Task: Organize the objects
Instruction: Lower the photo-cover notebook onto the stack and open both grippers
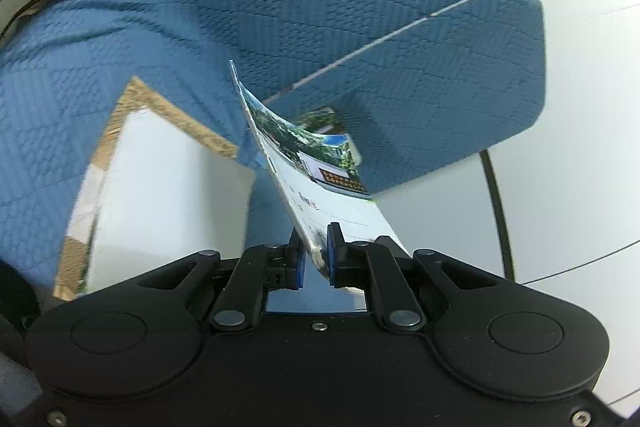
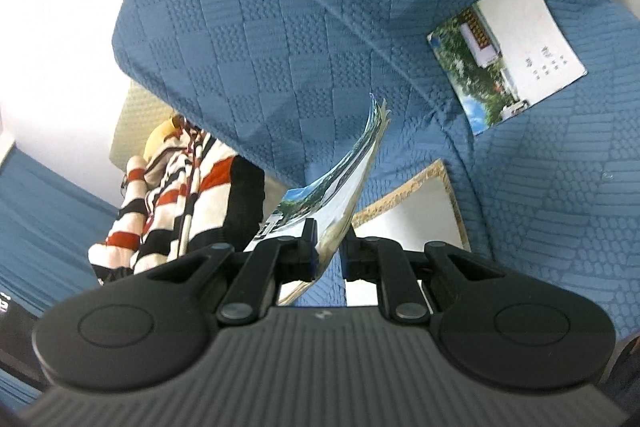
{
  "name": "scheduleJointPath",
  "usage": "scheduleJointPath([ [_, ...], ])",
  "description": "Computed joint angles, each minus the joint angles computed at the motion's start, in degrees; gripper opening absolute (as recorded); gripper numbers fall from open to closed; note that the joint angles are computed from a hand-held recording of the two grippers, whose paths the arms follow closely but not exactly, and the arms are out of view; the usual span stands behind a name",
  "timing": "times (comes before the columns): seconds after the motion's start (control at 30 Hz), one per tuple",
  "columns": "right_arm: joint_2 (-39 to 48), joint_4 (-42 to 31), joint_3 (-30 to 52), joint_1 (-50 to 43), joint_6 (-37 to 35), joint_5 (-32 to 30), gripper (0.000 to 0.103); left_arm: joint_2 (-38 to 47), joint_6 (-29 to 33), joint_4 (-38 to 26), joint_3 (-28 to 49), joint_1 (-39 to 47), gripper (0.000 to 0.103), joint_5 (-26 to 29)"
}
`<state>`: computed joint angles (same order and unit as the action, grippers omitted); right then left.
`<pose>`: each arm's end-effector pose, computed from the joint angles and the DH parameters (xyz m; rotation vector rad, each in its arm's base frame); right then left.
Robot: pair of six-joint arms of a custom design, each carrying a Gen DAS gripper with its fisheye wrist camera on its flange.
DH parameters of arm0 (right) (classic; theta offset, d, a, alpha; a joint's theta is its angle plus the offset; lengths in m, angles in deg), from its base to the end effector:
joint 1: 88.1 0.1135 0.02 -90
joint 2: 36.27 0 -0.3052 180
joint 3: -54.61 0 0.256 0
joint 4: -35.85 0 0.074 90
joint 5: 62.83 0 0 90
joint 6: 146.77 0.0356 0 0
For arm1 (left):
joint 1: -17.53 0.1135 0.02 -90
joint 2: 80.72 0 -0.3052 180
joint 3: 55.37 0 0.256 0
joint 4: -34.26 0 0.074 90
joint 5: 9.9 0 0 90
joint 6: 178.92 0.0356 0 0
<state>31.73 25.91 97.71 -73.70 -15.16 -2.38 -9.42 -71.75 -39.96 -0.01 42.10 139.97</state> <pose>0.2126 0.0727 0.2287 0.2318 2.2974 1.0937 0.1656 0.0419 0.2404 -0.1603 2.4480 -1.3212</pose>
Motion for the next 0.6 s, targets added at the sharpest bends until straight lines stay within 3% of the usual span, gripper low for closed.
scheduleJointPath([
  [0.13, 2.29, 2.33, -1.06, 2.81, -0.72, 2.19, 0.014, 1.96, 5.25, 0.16, -1.65, 2.94, 0.010, -1.94],
  [0.27, 5.63, 4.39, -1.59, 6.05, -0.93, 5.47, 0.014, 4.39, 2.78, 6.78, -4.40, 2.36, 0.011, -4.74],
  [0.6, 13.11, 9.67, -3.99, 11.94, -1.98, 12.09, 0.014, 9.03, 4.28, 16.02, -9.90, 2.02, 0.011, -11.02],
])
